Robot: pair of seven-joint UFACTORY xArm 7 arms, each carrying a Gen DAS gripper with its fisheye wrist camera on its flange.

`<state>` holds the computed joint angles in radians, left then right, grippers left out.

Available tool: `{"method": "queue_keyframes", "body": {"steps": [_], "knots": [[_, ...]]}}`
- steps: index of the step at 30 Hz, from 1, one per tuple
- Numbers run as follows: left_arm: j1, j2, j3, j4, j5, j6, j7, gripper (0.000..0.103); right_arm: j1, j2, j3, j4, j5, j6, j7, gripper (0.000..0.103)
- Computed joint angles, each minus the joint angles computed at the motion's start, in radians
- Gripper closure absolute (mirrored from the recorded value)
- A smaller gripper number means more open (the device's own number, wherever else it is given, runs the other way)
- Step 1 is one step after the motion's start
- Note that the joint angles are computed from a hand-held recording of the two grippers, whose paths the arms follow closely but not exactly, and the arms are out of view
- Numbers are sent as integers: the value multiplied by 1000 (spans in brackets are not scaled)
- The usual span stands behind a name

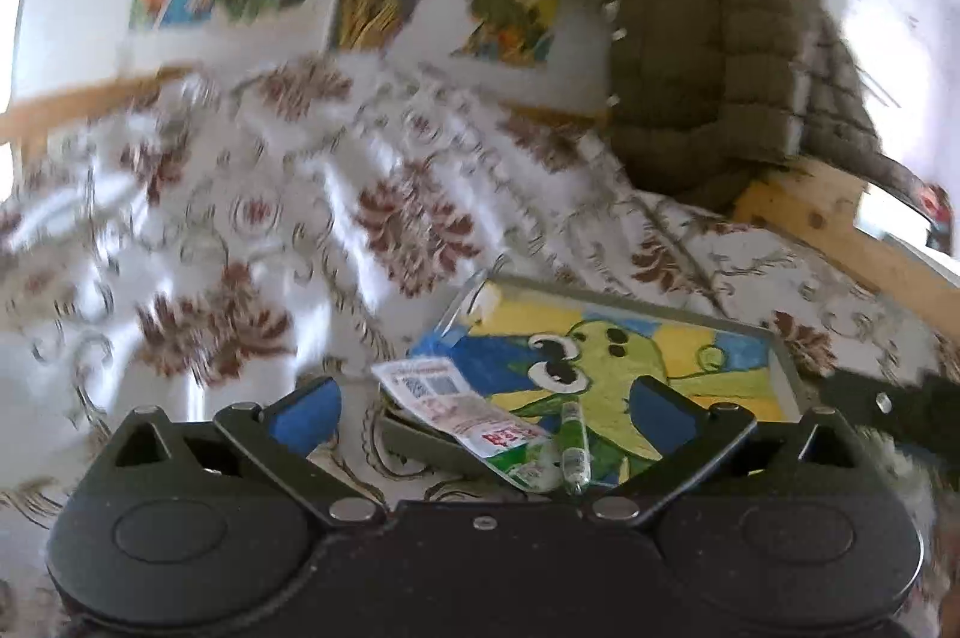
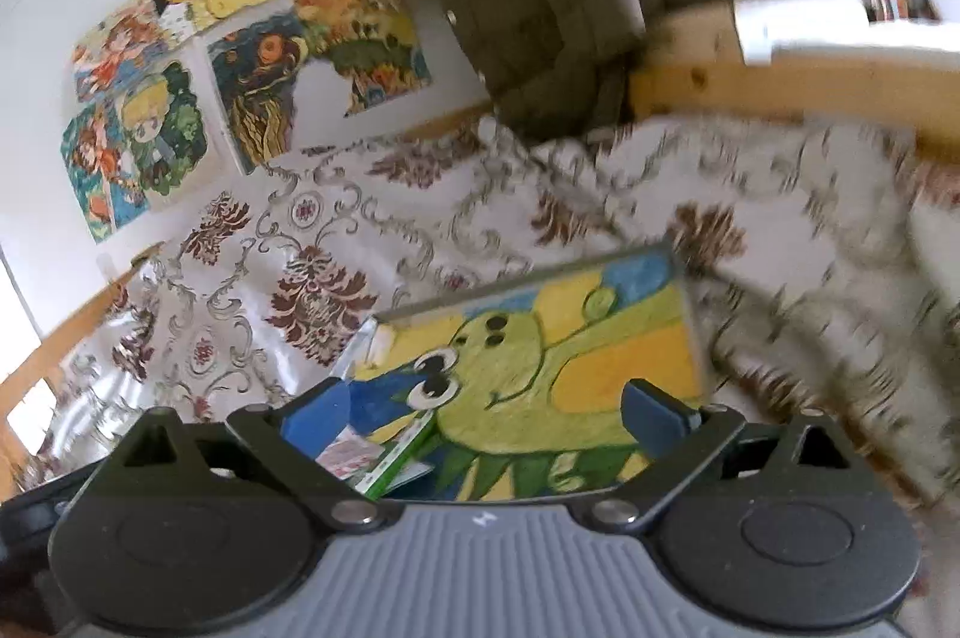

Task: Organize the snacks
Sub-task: 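Open both tools to drop the marker and packet into the tray, then withdraw both open tools back over the snack pile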

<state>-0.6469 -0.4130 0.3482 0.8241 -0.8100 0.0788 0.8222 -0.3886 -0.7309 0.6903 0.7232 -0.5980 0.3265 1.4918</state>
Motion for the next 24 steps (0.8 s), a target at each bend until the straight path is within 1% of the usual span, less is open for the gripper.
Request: {"method": "queue_keyframes", "body": {"steps": [1, 3, 7, 9, 11, 15, 19, 24], "knots": [[7, -34, -9, -25, 13, -8, 19, 1, 14, -18, -2, -3, -1, 18, -9, 2], [24, -87, -23, -67, 55, -17, 22, 1, 45, -50, -10, -10, 3, 46, -25, 2], [76, -183, -46, -144, 127, -25, -27, 1, 106, -130, -17, -30, 20, 111, -49, 0], [131, -233, -67, -187, 160, -6, -73, 1, 129, -167, -12, -37, 30, 154, -60, 0], [181, -291, -72, -232, 197, 27, -103, 1, 165, -208, -11, -47, 49, 217, -74, 0], [277, -397, -73, -294, 286, 133, -156, 1, 249, -281, -20, -74, 95, 326, -89, 0], [320, -492, -58, -342, 351, 200, -189, 1, 322, -348, -12, -85, 131, 429, -103, 0], [382, -620, -52, -407, 423, 290, -193, 1, 406, -387, 30, -67, 177, 561, -131, 0]]}}
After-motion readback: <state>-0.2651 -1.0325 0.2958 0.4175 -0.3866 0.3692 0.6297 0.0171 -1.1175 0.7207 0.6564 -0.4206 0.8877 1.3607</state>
